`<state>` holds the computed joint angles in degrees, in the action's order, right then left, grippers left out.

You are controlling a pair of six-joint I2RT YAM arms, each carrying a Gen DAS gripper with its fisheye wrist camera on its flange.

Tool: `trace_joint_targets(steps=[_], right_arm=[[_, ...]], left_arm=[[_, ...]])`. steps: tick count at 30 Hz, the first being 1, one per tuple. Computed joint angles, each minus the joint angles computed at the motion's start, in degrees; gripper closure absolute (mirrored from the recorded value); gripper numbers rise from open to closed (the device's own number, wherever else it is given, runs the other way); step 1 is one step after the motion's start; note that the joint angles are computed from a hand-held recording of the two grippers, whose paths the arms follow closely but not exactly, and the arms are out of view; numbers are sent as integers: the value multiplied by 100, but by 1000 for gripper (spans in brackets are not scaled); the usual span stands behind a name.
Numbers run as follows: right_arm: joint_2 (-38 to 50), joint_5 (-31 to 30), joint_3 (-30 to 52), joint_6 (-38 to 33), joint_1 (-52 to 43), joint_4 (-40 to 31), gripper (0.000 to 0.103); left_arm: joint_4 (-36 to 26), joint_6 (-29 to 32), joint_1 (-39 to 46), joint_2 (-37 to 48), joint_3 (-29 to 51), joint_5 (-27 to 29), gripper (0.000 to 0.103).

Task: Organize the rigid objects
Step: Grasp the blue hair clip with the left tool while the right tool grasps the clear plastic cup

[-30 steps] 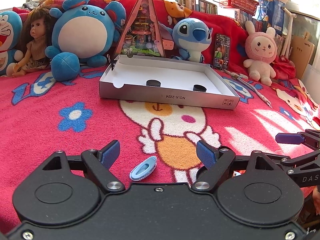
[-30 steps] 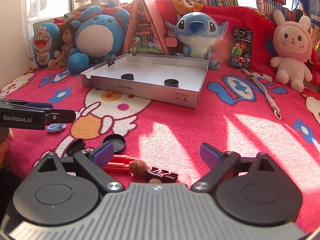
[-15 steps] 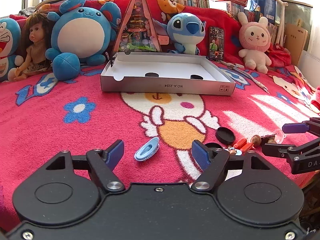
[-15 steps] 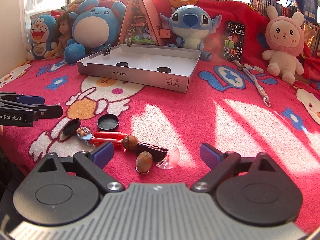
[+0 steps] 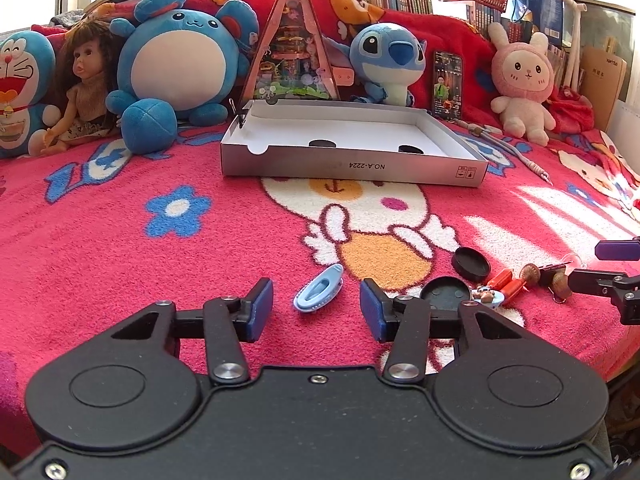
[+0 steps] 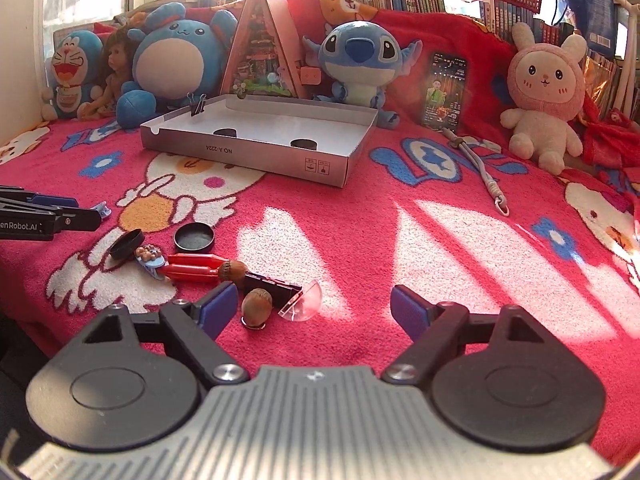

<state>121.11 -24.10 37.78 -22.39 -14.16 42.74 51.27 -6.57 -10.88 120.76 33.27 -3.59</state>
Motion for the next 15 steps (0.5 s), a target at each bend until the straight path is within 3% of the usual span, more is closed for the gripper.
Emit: trace_joint_targets(steps=[7, 15], right_arm=[[-85, 187, -99, -175, -67, 81, 33], [171, 553, 65, -54, 38, 191, 37]], left_arm=[[48, 20, -8, 128, 103, -47, 59], [69, 31, -68, 250, 203, -79, 61]])
